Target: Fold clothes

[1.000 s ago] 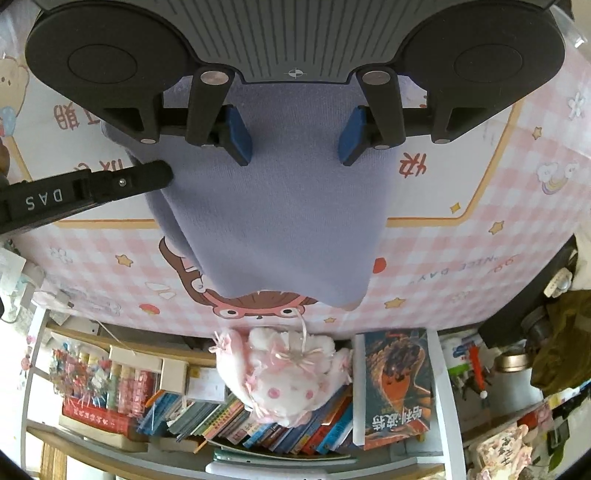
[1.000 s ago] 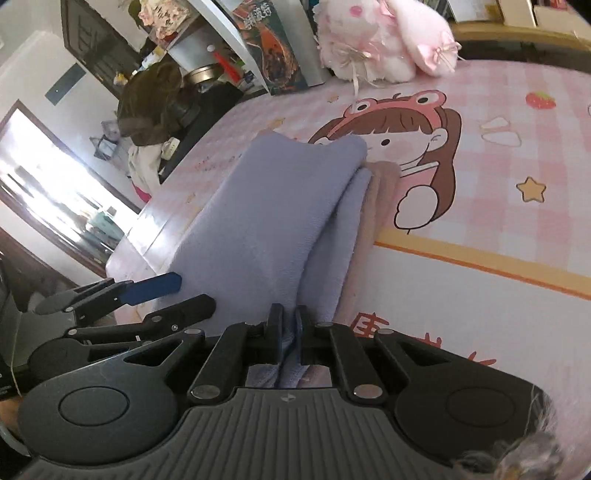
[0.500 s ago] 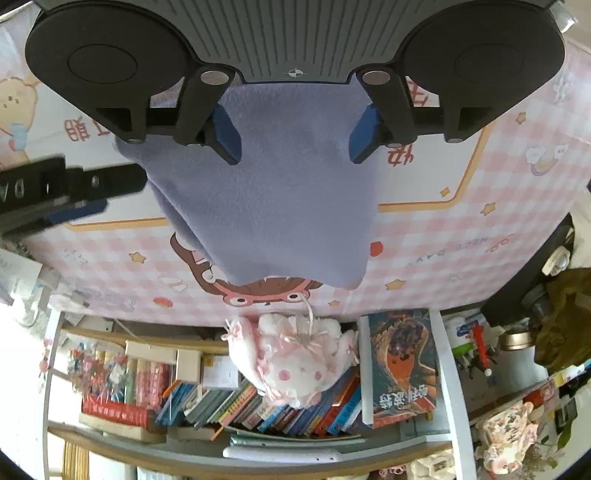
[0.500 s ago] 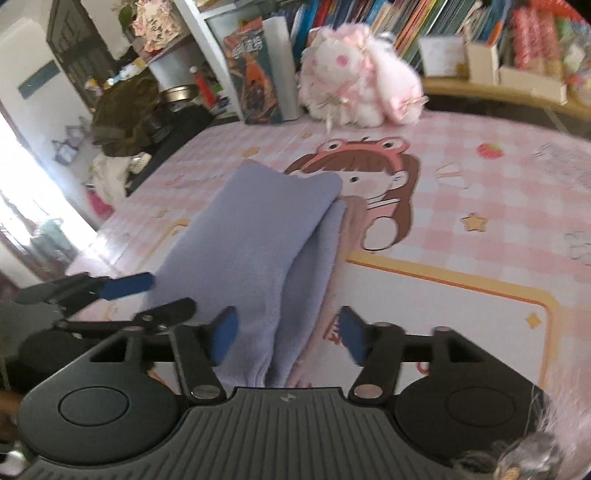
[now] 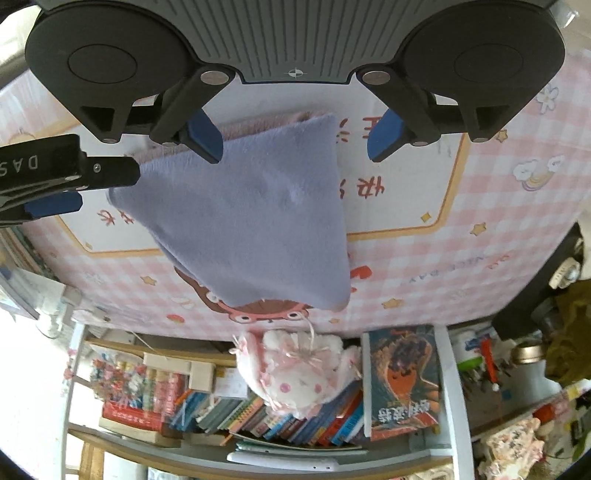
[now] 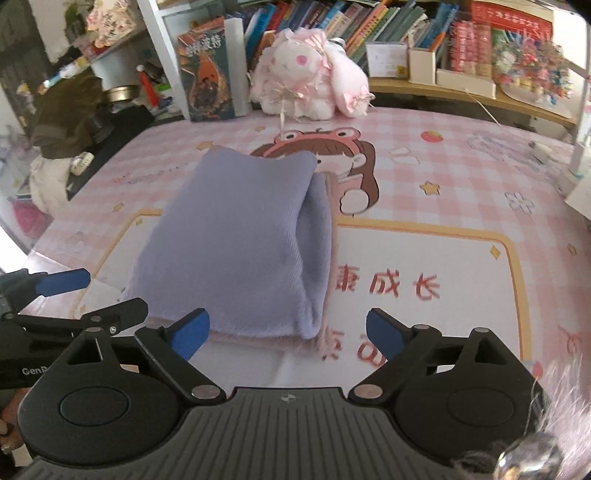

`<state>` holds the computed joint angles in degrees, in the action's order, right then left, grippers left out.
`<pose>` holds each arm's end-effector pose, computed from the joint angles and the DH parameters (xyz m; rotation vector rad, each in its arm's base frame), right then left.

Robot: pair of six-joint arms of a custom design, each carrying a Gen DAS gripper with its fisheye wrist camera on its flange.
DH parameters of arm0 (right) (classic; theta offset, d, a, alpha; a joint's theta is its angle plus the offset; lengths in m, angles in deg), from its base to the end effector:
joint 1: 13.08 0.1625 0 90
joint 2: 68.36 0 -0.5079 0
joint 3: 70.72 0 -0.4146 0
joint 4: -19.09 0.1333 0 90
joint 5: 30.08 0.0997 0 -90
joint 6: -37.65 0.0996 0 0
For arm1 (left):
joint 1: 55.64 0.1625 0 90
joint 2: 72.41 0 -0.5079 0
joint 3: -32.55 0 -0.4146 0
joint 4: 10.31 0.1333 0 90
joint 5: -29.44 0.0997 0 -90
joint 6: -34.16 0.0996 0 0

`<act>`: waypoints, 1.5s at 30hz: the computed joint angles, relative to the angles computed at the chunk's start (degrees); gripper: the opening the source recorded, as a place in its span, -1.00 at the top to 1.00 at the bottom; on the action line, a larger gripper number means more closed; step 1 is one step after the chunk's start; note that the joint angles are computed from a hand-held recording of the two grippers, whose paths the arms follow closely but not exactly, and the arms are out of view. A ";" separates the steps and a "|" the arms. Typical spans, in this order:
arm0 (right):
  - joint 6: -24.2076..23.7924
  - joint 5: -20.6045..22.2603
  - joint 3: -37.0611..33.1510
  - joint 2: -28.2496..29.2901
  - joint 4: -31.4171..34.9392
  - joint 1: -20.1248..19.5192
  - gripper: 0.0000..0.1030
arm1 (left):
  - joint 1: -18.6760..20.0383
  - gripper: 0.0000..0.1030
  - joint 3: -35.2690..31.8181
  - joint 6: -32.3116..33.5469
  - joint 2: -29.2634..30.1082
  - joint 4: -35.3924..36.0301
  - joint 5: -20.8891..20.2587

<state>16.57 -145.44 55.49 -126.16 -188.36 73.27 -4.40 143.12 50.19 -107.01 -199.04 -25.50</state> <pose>0.0550 -0.5612 0.2231 0.1191 -2.3873 0.9449 -0.2534 -0.6199 0.0121 1.0262 2.3313 -0.6598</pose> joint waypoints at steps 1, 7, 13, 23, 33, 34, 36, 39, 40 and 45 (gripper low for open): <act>0.59 -1.13 0.15 0.60 -0.89 0.55 -0.79 | 0.34 -0.71 0.14 0.61 -0.37 0.33 -0.74; 4.10 -5.77 0.81 3.74 -5.00 3.15 -0.79 | 2.18 -0.71 0.86 2.70 -2.55 3.32 -3.84; 6.78 -9.08 0.88 6.20 -6.73 5.27 -0.79 | 3.86 -0.71 1.28 3.74 -4.26 4.53 -7.06; 8.99 -12.26 0.01 7.67 -5.51 7.05 -0.79 | 5.11 -0.71 1.17 4.80 -5.10 5.54 -10.29; 8.29 -10.26 -1.65 7.13 -7.56 5.64 -0.79 | 6.63 -0.71 -3.16 1.08 -3.79 6.75 -12.90; 8.70 -9.61 -1.98 6.83 -7.16 5.17 -0.79 | 6.82 -0.70 -3.92 0.11 -3.56 7.49 -13.02; 9.76 -8.25 -2.88 6.14 -5.12 4.20 -0.79 | 7.22 -0.70 -5.73 -2.03 -2.88 8.93 -13.39; 10.46 -5.75 -4.17 5.09 -2.35 2.64 -0.78 | 7.70 -0.70 -8.86 -6.40 -1.60 12.01 -14.00; 10.62 -4.88 -4.51 4.75 -1.56 2.13 -0.78 | 7.83 -0.70 -10.14 -8.36 -1.05 13.28 -14.11; 13.93 0.98 -6.70 2.64 5.10 -1.13 -0.78 | 9.12 -0.70 -15.24 -16.89 1.12 18.13 -16.54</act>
